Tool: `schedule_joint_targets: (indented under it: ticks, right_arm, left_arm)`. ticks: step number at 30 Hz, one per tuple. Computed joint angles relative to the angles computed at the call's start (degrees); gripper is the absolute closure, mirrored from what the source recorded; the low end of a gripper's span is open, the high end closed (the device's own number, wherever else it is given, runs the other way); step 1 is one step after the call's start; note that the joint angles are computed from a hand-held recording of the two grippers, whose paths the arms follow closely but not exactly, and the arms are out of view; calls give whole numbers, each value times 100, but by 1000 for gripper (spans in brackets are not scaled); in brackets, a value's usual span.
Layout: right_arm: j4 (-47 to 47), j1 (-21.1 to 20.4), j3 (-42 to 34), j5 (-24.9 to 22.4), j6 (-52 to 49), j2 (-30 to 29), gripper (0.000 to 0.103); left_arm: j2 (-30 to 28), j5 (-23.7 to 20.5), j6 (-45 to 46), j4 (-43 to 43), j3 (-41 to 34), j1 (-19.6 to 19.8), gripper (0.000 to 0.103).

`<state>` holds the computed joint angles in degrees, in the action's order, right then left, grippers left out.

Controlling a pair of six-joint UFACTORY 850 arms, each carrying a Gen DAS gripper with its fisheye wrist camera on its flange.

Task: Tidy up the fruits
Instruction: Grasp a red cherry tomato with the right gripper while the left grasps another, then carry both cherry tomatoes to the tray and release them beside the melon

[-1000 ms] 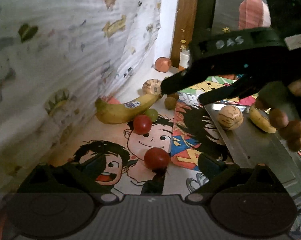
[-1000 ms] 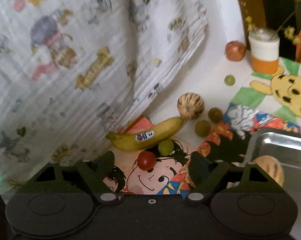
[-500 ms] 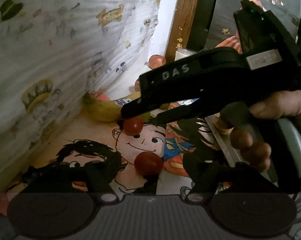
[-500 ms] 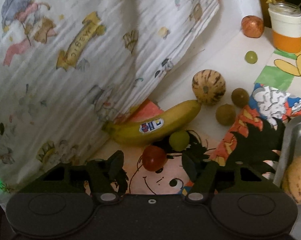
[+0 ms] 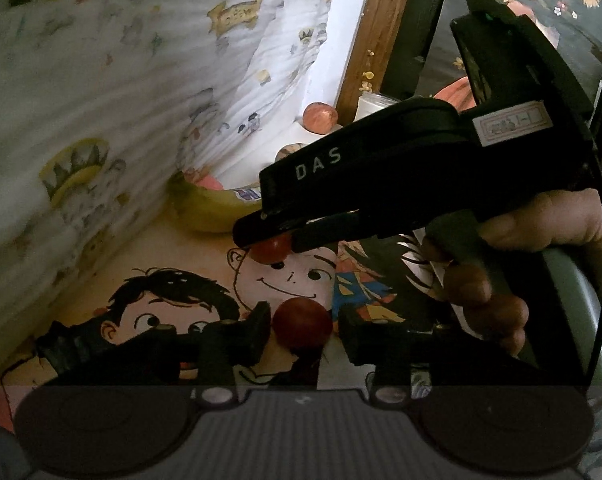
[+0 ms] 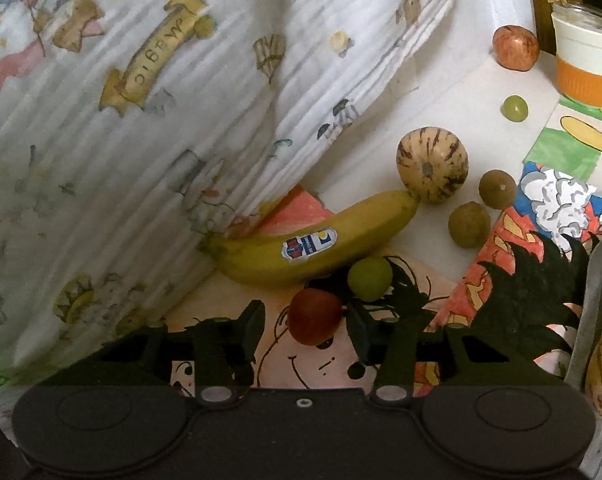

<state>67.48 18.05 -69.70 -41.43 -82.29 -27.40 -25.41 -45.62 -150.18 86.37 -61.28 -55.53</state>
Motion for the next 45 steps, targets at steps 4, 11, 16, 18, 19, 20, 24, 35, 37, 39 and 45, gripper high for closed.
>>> schedule_joint_targets:
  ticks: [4, 11, 16, 18, 19, 20, 24, 35, 37, 39, 45]
  right_arm:
    - [10, 54, 60, 141, -77, 47, 60]
    - [47, 53, 108, 192, -172, 77, 71]
    - [143, -29, 159, 15, -259, 72, 71]
    - [217, -88, 197, -91, -332, 88, 71]
    - [245, -120, 215, -131, -360, 101, 71]
    - [277, -154, 228, -168, -391, 115, 71]
    - [407, -311, 293, -322, -520, 225, 71]
    - [902, -1048, 622, -831, -951, 758, 71]
    - [949, -1216, 661, -885, -991, 824, 71]
    - [995, -1389, 664, -936, -1026, 846, 71]
    - [1060, -1916, 712, -933, -1183, 880, 71]
  left_arm:
    - [-6, 6, 48, -97, -32, 3, 66]
    - [-3, 10, 62, -227, -71, 0, 68]
    - [20, -16, 10, -265, -51, -33, 68]
    - [39, -11, -44, -259, -29, -46, 68]
    - [42, -24, -57, -263, -27, -53, 68]
    - [47, -32, -71, -262, -26, -63, 68]
    - [64, -120, -60, -271, -57, -128, 68]
    - [-37, -286, 346, -195, -487, -236, 68]
    - [-108, -267, 485, -146, -635, -221, 68]
    - [-203, -209, 610, -81, -803, -196, 68]
    - [-612, 17, 1147, -80, -1429, -148, 68]
